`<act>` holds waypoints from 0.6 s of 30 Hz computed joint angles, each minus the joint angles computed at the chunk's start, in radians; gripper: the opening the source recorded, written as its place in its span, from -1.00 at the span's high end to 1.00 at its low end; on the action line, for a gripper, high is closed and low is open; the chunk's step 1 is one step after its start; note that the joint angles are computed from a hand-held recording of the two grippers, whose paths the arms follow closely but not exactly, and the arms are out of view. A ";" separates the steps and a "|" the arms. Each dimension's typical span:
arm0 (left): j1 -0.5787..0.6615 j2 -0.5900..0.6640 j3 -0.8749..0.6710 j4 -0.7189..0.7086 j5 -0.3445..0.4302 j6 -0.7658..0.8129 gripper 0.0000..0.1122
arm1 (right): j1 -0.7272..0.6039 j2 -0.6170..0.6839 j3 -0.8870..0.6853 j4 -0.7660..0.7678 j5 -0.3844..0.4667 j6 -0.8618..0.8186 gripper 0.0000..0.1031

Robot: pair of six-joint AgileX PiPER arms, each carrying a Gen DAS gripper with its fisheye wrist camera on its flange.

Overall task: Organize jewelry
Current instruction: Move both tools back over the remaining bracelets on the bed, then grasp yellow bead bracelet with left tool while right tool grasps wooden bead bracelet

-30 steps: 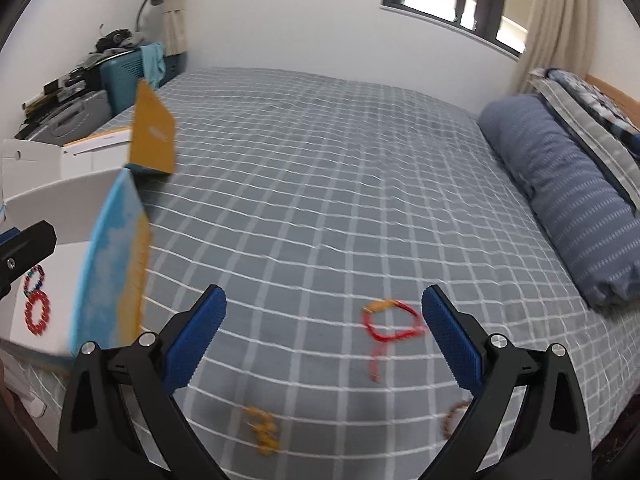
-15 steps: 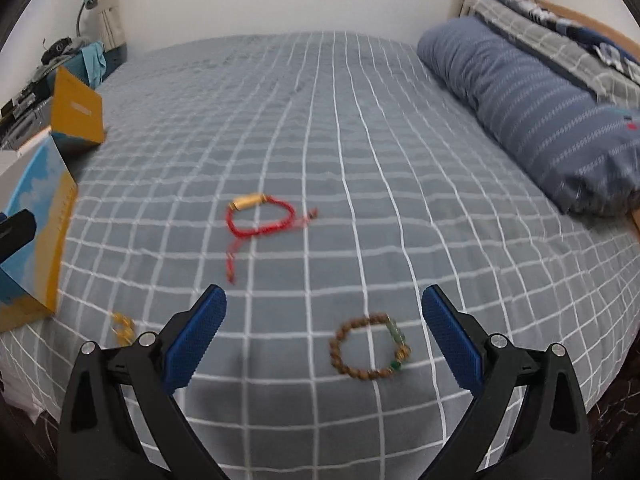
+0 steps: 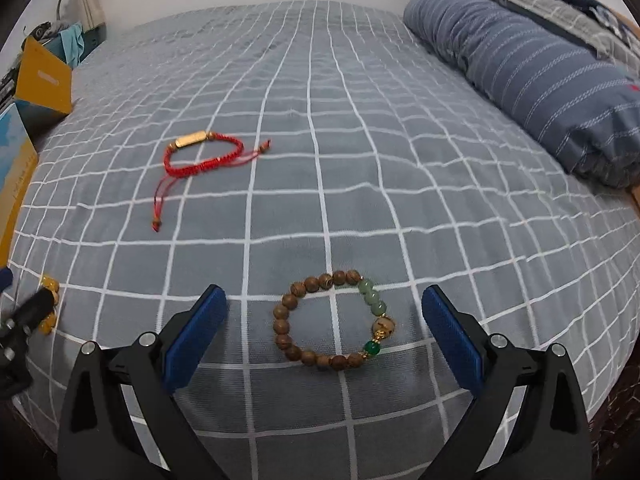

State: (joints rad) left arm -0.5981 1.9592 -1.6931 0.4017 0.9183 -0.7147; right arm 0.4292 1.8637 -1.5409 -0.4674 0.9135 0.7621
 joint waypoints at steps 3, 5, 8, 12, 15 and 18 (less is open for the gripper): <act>-0.010 -0.002 0.036 -0.001 -0.044 -0.010 -0.73 | -0.011 0.017 -0.007 0.032 -0.007 -0.032 -0.83; -0.027 0.000 0.059 0.052 -0.071 -0.051 -0.73 | -0.021 0.019 -0.004 0.053 -0.017 -0.045 -0.83; -0.026 0.001 0.068 0.062 -0.086 -0.079 -0.73 | -0.035 0.012 0.004 0.094 -0.034 -0.066 -0.72; -0.014 0.005 0.063 0.049 -0.094 -0.083 -0.43 | -0.049 0.009 0.006 0.116 -0.042 -0.078 -0.41; -0.006 0.000 0.061 0.043 -0.085 -0.081 0.09 | -0.048 0.008 0.001 0.114 -0.033 -0.067 -0.19; 0.001 -0.006 0.059 0.033 -0.083 -0.062 0.63 | -0.048 0.010 -0.006 0.127 -0.028 -0.077 0.01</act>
State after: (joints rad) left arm -0.5973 1.9531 -1.6338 0.4346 0.8348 -0.7771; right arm 0.3814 1.8735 -1.5470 -0.3404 0.8851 0.6850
